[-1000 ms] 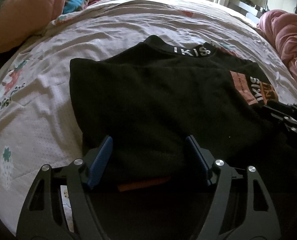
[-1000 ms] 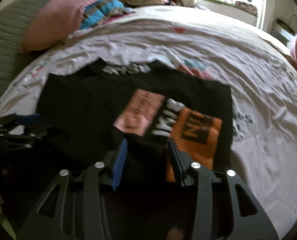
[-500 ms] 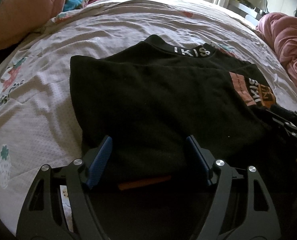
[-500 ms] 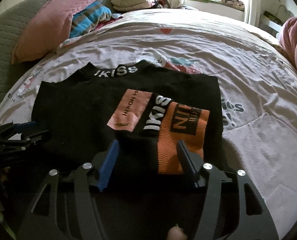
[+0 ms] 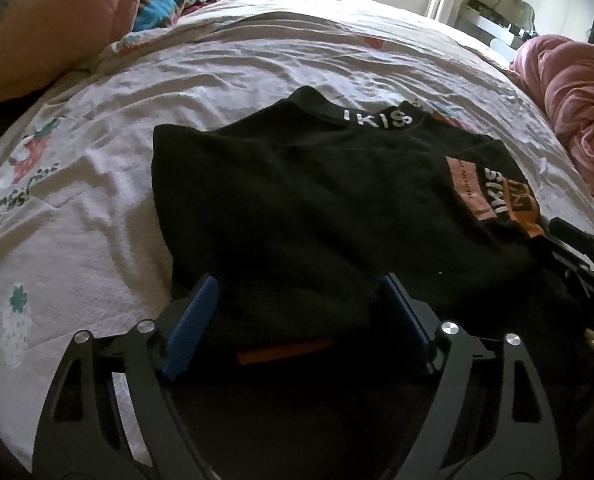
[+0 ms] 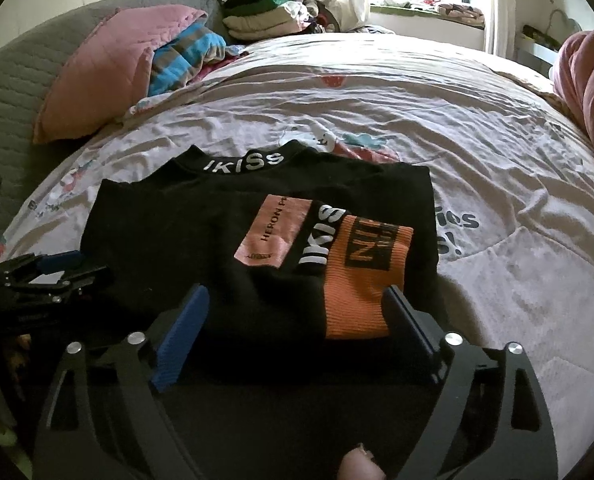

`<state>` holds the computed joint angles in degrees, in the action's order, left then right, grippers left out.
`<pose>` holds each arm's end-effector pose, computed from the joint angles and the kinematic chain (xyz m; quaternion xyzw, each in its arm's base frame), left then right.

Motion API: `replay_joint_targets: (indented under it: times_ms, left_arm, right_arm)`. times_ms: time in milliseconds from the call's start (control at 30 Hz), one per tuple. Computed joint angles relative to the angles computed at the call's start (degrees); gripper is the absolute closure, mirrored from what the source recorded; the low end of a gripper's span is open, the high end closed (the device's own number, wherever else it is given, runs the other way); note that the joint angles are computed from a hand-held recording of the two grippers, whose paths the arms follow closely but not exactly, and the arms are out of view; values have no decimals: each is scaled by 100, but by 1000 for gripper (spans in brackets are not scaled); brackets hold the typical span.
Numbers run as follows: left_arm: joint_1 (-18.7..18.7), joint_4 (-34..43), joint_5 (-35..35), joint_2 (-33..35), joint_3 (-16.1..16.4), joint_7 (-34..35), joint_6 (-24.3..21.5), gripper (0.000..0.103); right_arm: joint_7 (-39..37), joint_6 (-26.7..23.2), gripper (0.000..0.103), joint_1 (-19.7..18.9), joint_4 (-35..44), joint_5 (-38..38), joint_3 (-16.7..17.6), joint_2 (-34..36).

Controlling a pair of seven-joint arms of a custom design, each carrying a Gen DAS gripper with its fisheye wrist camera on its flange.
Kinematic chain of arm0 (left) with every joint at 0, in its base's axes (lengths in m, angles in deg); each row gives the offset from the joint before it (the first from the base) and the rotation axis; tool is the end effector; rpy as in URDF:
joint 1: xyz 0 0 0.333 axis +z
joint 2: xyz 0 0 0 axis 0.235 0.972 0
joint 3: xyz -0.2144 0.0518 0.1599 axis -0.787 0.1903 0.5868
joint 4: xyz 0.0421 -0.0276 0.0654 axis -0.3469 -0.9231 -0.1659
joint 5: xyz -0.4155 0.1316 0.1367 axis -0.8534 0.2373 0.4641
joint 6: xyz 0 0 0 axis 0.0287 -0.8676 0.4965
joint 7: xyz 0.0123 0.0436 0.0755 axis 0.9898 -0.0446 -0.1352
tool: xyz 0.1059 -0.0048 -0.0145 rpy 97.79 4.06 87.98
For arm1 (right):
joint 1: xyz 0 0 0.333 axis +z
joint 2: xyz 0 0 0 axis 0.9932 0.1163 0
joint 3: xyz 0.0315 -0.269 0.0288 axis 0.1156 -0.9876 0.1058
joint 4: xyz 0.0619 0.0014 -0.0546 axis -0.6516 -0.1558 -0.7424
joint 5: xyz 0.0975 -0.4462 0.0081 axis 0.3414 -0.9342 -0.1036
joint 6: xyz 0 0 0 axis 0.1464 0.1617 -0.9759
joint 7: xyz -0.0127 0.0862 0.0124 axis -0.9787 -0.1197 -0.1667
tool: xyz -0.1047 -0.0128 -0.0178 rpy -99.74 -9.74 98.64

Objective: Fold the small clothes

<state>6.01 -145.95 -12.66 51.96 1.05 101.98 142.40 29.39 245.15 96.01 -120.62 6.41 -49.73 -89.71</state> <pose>0.5315 -0.2091 0.2916 -0.7027 0.6512 -0.2231 0.1800 0.5525 0.0561 0.3061 -0.7608 0.5425 -0.1571 0.3197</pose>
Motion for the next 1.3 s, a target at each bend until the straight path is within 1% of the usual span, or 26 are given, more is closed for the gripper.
replay_joint_targets:
  times_ms: [67, 133, 167, 200, 300, 567, 900, 1067, 1167, 1300]
  left_arm:
    - [0, -30, 46, -60, -7, -56, 0, 24]
    - [15, -83, 104, -146, -18, -151, 15, 22]
    - [26, -100, 139, -179, -27, -212, 10, 16]
    - [43, -126, 222, -232, -45, -318, -10, 12]
    - [76, -173, 421, -337, -101, -537, -58, 10]
    - [109, -274, 446, -514, -150, -666, -44, 10]
    - [229, -568, 654, -951, -302, -1003, 33, 10]
    - [372, -734, 1096, -1274, -539, -1453, -148, 10]
    - [353, -888, 1135, -1472, -570, -1542, -91, 10]
    - [406, -1037, 1287, -1709, -715, -1736, -102, 10]
  right_arm:
    - [-21, -29, 9, -3, -23, 82, -20, -42]
    - [-3, -154, 8, -17, -42, 169, -58, -102]
    - [12, -189, 8, -25, -53, 178, -66, -124]
    - [37, -218, 8, -33, -67, 168, -72, -150]
    - [71, -188, 6, -29, -134, 152, -80, -232]
    - [54, -159, 5, 33, -279, 200, -176, -454]
    - [-50, -223, 5, 140, -470, 231, -324, -826]
    - [-100, -229, 5, 213, -580, 250, -396, -1022]
    - [-122, -228, 5, 260, -640, 270, -434, -1131]
    - [-162, -224, 5, 322, -706, 301, -491, -1255]
